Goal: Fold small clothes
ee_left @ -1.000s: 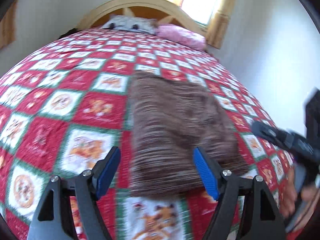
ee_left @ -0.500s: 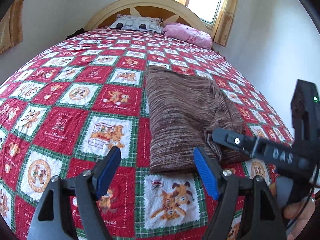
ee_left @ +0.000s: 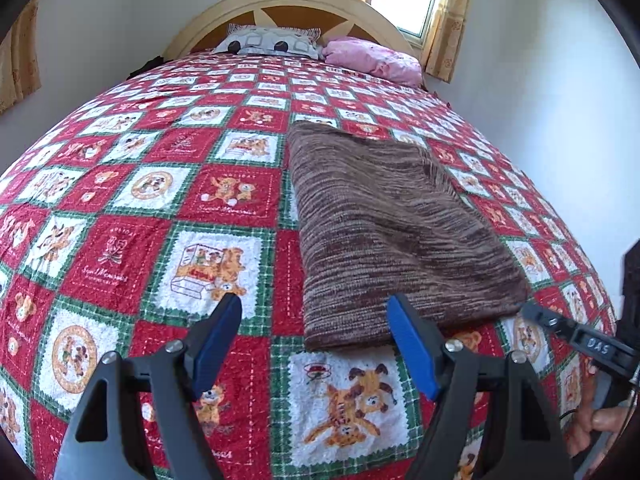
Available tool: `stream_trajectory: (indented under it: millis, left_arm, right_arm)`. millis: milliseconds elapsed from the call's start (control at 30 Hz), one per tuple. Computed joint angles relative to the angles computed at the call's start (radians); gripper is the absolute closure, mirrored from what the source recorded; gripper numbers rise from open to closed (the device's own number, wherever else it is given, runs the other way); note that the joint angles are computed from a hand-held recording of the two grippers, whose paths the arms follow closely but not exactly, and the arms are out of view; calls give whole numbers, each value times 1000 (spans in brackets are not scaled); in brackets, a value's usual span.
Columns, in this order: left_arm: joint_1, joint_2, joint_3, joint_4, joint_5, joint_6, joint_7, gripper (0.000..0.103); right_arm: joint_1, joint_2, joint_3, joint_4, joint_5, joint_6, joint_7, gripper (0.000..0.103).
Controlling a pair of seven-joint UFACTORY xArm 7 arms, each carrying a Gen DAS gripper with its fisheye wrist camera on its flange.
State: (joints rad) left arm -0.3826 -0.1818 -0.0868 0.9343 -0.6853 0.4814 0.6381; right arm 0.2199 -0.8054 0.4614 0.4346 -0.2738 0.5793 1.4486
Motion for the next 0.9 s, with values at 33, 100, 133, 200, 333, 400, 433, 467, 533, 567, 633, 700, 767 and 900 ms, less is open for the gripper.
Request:
stream_trajectory:
  millis: [33, 100, 133, 200, 333, 400, 433, 467, 533, 567, 633, 700, 767, 900]
  left_arm:
    - [-1, 2, 1, 3, -3, -2, 5, 25]
    - [1, 10, -5, 8, 6, -18, -1, 25]
    - [1, 16, -7, 14, 13, -23, -6, 25]
    - [0, 31, -14, 30, 23, -34, -14, 25]
    - [0, 62, -33, 67, 62, -65, -52, 25]
    - [1, 78, -39, 83, 75, -68, -69, 25]
    - [2, 82, -43, 84, 84, -74, -76, 25]
    - [3, 90, -48, 86, 101, -82, -89, 25]
    - [3, 101, -53, 91, 116, -87, -98, 25]
    - [3, 105, -56, 92, 124, -89, -103, 25]
    - [5, 117, -61, 94, 144, -96, -114, 25]
    - [7, 130, -66, 103, 165, -86, -135, 25]
    - [8, 139, -67, 113, 145, -63, -125, 25]
    - [7, 146, -81, 105, 180, -77, -145, 21]
  right_arm:
    - [-23, -24, 40, 28, -10, 79, 14, 93]
    - [-45, -55, 66, 55, -51, 122, 51, 89]
    - [-56, -63, 61, 62, -72, 94, 51, 87]
    - [-81, -36, 44, 86, -109, 17, 20, 72]
    - [-153, 150, 18, 184, -157, -85, -80, 58]
    - [-178, 249, 7, 228, -175, -95, -109, 58]
    - [-190, 298, 3, 247, -192, -99, -119, 58]
    - [-194, 346, -2, 270, -207, -85, -129, 58]
    - [-163, 435, -46, 310, -195, -53, -171, 58]
    - [-155, 458, -56, 321, -205, -46, -169, 59]
    - [-145, 461, -60, 326, -258, -38, -145, 83]
    - [-118, 451, -73, 330, -289, -14, -152, 90]
    - [-107, 425, -64, 335, -358, 37, -152, 91]
    - [-88, 383, -95, 306, -373, 95, -162, 91]
